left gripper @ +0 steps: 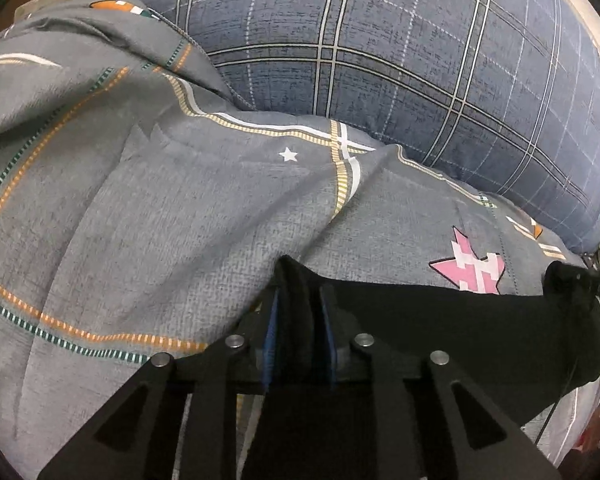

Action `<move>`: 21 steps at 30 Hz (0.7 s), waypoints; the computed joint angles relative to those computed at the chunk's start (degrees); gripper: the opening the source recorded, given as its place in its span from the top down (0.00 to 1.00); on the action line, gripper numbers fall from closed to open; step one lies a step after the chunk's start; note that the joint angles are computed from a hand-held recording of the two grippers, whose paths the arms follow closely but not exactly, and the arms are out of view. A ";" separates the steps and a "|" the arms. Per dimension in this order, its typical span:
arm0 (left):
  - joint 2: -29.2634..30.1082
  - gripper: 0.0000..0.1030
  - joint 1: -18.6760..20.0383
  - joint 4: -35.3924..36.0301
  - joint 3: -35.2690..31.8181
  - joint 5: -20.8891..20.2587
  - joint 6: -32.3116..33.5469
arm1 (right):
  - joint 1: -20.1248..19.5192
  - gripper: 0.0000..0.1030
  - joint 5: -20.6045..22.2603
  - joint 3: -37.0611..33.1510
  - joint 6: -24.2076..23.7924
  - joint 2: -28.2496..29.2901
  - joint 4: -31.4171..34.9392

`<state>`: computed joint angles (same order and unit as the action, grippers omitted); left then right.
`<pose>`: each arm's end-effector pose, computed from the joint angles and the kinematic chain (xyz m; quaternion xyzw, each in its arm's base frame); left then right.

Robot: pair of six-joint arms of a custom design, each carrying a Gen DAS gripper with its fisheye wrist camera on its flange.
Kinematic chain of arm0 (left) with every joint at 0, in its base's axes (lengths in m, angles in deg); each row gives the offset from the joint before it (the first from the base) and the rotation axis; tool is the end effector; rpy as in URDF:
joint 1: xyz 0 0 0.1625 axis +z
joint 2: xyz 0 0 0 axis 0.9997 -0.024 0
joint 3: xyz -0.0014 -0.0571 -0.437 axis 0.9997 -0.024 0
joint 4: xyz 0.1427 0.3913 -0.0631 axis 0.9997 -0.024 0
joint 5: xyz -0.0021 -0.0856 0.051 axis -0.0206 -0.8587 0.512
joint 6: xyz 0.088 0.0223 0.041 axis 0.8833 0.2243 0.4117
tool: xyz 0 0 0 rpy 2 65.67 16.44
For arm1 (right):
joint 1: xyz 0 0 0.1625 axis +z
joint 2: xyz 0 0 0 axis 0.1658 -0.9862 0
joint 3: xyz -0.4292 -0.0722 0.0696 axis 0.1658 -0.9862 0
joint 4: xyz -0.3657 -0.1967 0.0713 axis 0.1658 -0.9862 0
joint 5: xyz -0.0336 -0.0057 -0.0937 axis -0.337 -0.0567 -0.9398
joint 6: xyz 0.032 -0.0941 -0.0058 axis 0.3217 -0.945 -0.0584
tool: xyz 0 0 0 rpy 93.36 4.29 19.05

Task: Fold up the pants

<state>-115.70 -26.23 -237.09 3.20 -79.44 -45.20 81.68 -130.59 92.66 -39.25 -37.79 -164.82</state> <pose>-0.1499 -0.7100 0.0254 0.0823 0.9254 -0.2645 0.2586 0.0717 -0.7017 0.2190 0.0425 -0.8616 0.2245 0.4532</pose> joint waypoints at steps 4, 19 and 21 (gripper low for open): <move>-0.21 0.75 -0.13 -0.52 0.50 0.39 -0.26 | -1.12 0.95 3.19 -2.50 -0.14 1.51 -1.33; -13.41 0.63 -3.72 -4.47 17.64 0.60 -18.92 | -10.51 0.45 35.50 22.27 8.20 -21.18 -4.96; -15.22 0.63 -4.59 -5.41 20.33 1.66 -21.34 | -11.97 0.45 37.30 25.73 8.64 -22.64 -7.76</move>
